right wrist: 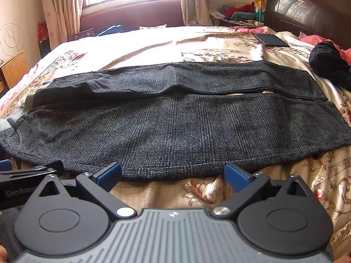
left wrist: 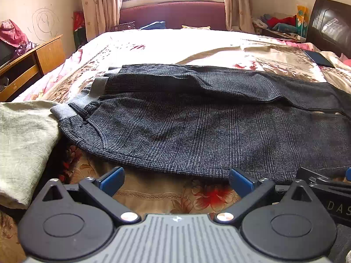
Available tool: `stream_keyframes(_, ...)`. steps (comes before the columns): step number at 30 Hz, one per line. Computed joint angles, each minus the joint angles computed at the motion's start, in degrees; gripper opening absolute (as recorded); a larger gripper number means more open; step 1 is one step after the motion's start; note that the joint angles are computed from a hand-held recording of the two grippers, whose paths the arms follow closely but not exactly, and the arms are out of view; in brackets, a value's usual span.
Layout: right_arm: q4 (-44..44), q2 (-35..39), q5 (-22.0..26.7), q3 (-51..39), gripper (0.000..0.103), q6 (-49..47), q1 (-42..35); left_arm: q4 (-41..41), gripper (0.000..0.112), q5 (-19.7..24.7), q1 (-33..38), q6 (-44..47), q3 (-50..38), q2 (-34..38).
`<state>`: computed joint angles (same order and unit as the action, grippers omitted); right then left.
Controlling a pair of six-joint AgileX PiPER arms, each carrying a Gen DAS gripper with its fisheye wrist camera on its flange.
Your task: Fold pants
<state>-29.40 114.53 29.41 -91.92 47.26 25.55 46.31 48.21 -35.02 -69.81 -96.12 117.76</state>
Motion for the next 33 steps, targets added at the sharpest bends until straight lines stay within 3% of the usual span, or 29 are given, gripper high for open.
stream_keyframes(33, 1.2, 0.2, 0.0, -0.1, 0.099, -1.0, -0.2, 0.4, 0.103, 1.4, -0.5, 0.5, -0.9, 0.4)
